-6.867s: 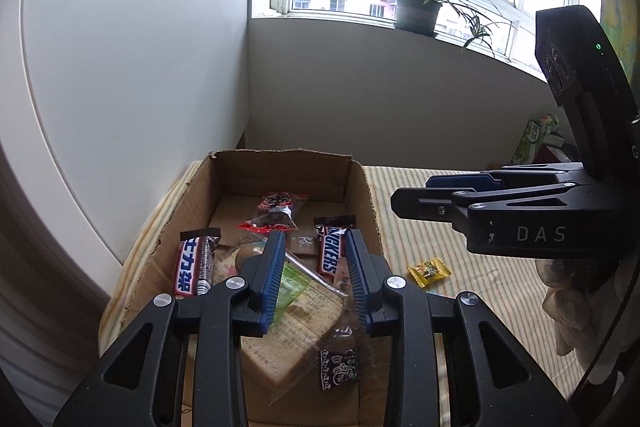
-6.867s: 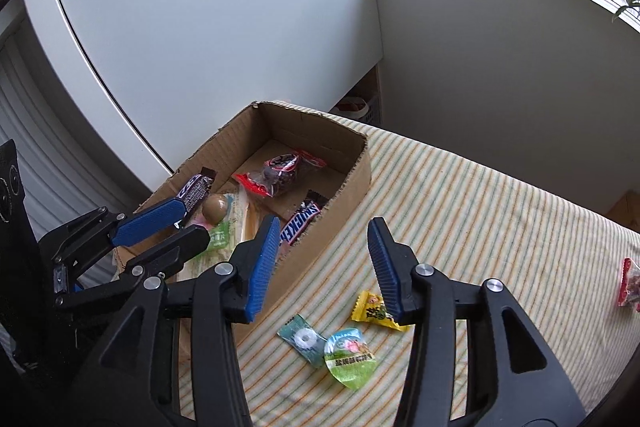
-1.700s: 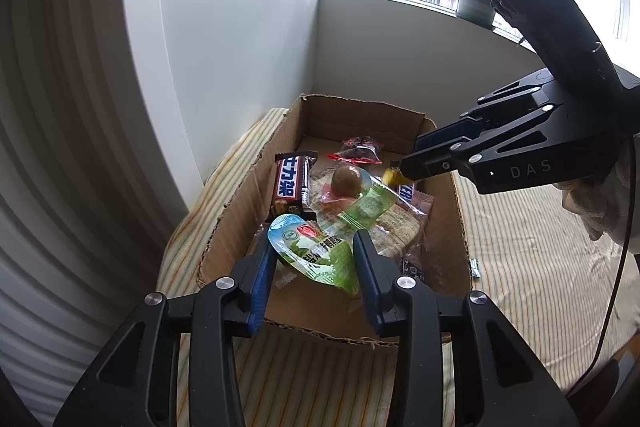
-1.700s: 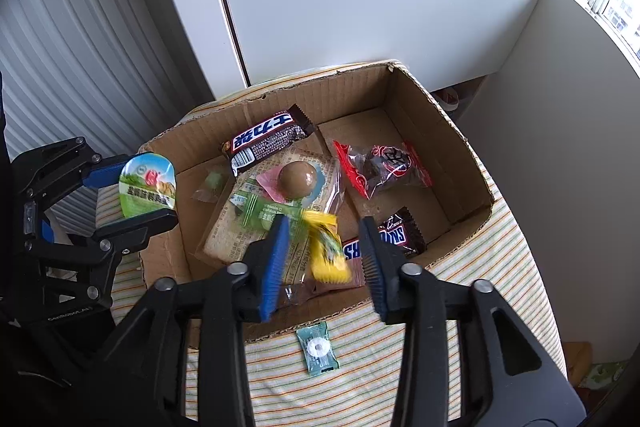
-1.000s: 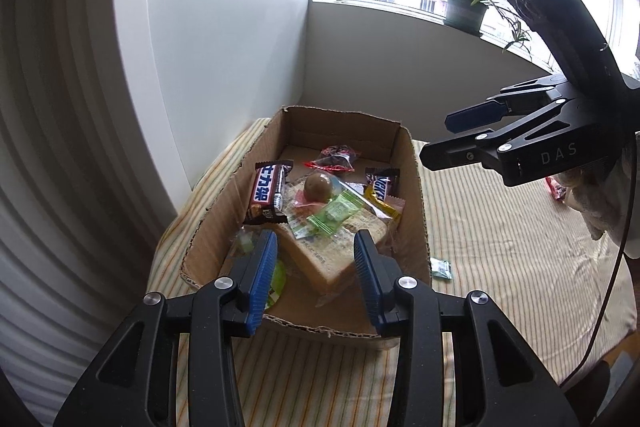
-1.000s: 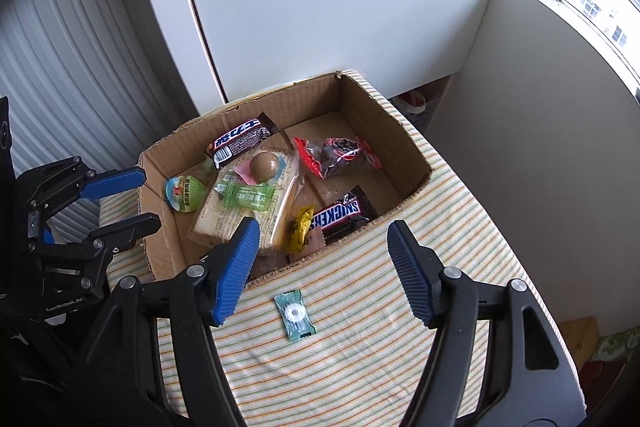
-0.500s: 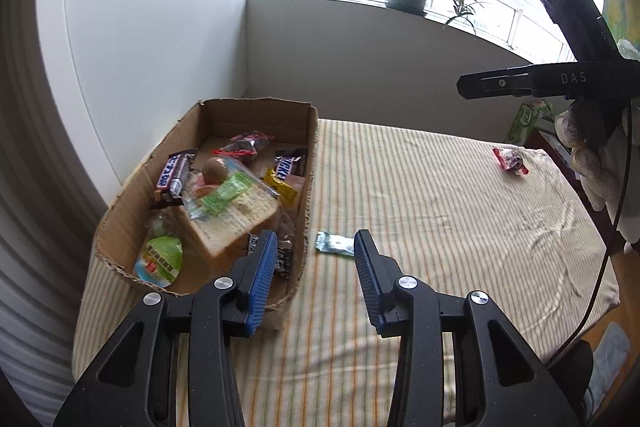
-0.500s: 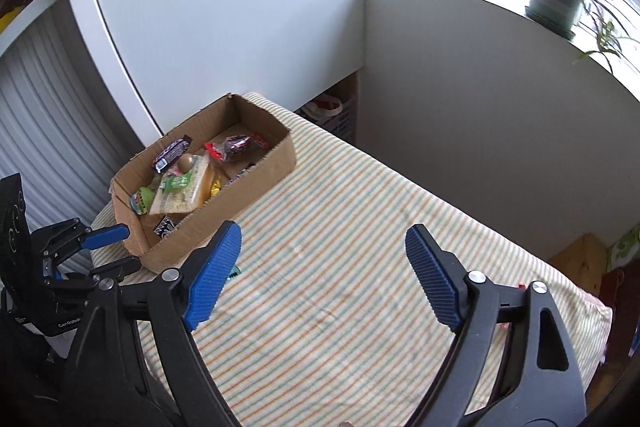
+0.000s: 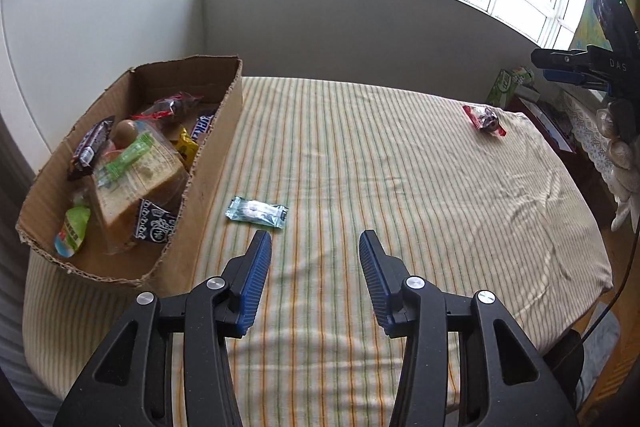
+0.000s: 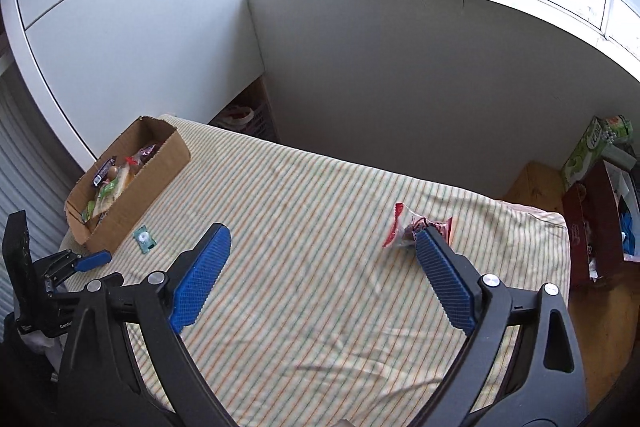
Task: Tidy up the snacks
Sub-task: 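Withdraw both grippers from the box toward the mint packet and red-edged bag, then grasp the green mint packet with the left gripper while the right grasps the red-edged chocolate bag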
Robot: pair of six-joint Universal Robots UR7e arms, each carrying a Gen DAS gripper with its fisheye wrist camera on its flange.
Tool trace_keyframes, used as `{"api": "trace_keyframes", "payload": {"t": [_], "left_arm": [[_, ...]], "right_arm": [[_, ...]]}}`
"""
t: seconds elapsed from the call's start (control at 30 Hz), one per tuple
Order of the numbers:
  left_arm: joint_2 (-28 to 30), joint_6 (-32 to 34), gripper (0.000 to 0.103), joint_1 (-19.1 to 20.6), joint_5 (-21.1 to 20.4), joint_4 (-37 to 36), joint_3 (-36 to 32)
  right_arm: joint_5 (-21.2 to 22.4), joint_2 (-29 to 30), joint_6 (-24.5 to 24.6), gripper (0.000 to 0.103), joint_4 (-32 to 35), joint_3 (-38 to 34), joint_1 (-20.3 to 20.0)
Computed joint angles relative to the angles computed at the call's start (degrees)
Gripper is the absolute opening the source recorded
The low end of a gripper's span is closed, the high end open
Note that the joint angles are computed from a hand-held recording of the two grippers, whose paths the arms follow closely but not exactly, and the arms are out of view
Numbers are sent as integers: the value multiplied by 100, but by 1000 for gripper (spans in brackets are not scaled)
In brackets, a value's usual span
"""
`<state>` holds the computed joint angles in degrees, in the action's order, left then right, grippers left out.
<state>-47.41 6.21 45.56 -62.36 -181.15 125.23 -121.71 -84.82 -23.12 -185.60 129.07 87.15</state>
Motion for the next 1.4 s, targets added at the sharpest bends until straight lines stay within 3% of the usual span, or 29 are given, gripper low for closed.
{"api": "trace_keyframes", "payload": {"t": [0.2, 0.33, 0.4, 0.67, 1.1, 1.2, 1.4], "left_arm": [[302, -278, 45, 24, 138, 336, -251], [489, -409, 50, 34, 383, 459, -428], [553, -513, 56, 52, 506, 543, -514], [912, -672, 59, 110, 857, 730, -879], [1329, -620, 59, 173, 767, 1229, -1609], [1461, -541, 59, 139, 834, 1200, -1721], [1605, -359, 59, 83, 801, 1147, -1820]], "right_arm": [[328, 35, -151, 96, 42, 131, -393], [641, 79, -284, 96, 12, 136, -580], [808, 90, -335, 96, -2, 121, -651], [1220, 138, -518, 96, -36, 71, -821], [1405, -115, -617, 96, 129, -134, -1315], [1558, -156, -644, 96, 482, -384, -1464], [1380, 158, -658, 95, 978, -1034, -1624]]}}
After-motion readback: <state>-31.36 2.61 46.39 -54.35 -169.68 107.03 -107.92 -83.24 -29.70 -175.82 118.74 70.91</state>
